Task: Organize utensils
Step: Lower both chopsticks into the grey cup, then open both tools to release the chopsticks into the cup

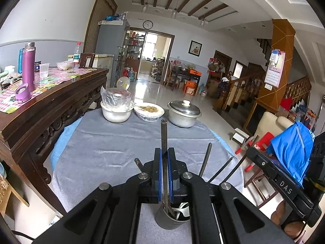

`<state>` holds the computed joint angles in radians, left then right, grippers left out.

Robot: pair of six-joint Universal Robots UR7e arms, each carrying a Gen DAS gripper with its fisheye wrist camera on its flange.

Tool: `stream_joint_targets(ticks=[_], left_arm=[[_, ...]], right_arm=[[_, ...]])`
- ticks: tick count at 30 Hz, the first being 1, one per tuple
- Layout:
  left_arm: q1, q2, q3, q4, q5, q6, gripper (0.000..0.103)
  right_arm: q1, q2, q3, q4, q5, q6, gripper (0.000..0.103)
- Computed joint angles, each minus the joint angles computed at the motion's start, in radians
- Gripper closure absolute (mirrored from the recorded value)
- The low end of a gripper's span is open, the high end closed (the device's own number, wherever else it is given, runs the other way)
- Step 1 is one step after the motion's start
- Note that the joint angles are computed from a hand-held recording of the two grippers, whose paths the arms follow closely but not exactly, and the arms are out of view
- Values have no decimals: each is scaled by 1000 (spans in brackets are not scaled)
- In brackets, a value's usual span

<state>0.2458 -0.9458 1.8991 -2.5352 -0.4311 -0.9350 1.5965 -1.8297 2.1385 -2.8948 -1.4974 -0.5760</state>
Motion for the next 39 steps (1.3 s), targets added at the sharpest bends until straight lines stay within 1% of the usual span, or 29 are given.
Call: stream_joint_targets(ticks=[11, 15, 31, 39], left_arm=[[-3, -4, -7, 77, 5, -53, 98], [0, -4, -17, 138, 7, -90, 97], [2, 6, -42, 269, 28, -162, 96], [6, 8, -59, 363, 30, -225, 96]], right_arm=[[-4, 2, 1, 8, 1, 3, 97], [-9, 5, 5, 10, 1, -2, 97], [-16, 4, 12, 33, -1, -14, 97], [-7, 6, 19, 51, -13, -26, 97]])
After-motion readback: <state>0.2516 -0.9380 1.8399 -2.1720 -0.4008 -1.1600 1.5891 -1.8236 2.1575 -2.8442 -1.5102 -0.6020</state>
